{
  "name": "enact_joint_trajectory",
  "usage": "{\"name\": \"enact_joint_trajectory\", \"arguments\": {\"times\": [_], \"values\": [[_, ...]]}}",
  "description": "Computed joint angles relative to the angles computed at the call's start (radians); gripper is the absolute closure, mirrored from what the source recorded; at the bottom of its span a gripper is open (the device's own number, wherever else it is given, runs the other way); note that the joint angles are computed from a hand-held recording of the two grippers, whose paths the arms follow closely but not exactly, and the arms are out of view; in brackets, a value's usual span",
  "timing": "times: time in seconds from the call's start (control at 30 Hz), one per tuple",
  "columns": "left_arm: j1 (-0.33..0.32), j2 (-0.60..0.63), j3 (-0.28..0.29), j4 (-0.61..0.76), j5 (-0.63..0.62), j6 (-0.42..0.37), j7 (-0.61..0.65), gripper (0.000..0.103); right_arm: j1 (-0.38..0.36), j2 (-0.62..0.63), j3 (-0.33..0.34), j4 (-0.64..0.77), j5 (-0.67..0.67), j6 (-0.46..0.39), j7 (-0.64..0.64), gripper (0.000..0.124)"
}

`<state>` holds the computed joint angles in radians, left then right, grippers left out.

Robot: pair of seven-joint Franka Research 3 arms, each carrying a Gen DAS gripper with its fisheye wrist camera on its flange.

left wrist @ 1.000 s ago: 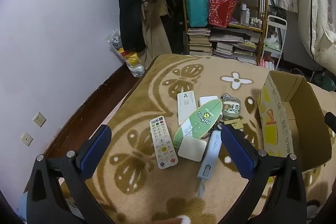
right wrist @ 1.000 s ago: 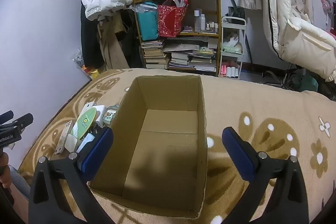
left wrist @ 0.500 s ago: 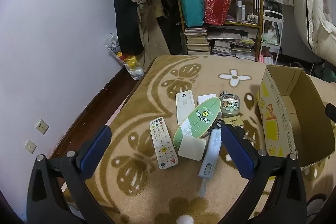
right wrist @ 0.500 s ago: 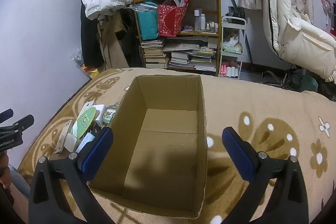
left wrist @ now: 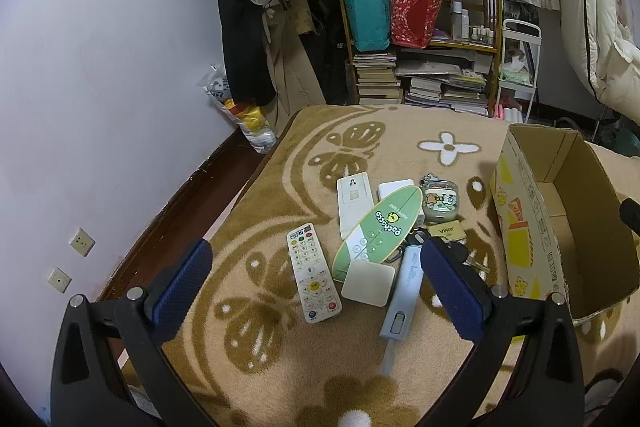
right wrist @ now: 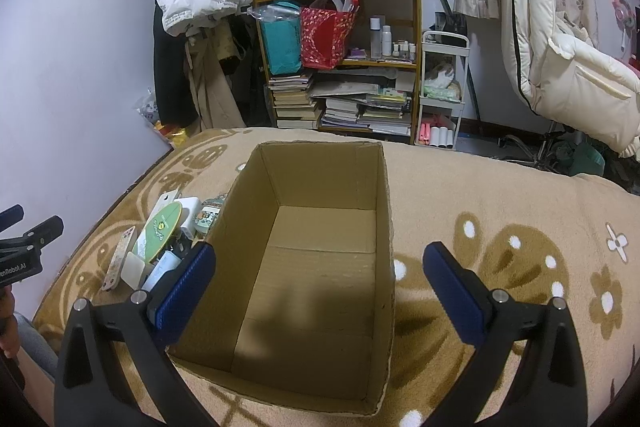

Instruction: Organize rigid objects

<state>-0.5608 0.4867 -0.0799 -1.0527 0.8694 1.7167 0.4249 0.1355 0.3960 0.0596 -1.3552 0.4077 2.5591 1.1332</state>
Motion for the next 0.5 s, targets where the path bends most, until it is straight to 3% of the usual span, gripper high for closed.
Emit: {"name": "enact_joint_trajectory", "arguments": {"times": [0.5], "values": [[0.006,-0.007,-0.004,-0.016,-0.007,0.017,-0.001,0.000,0.004,0.003,-0.002,0.002,-0.007,0.000,0.004,0.021]]}}
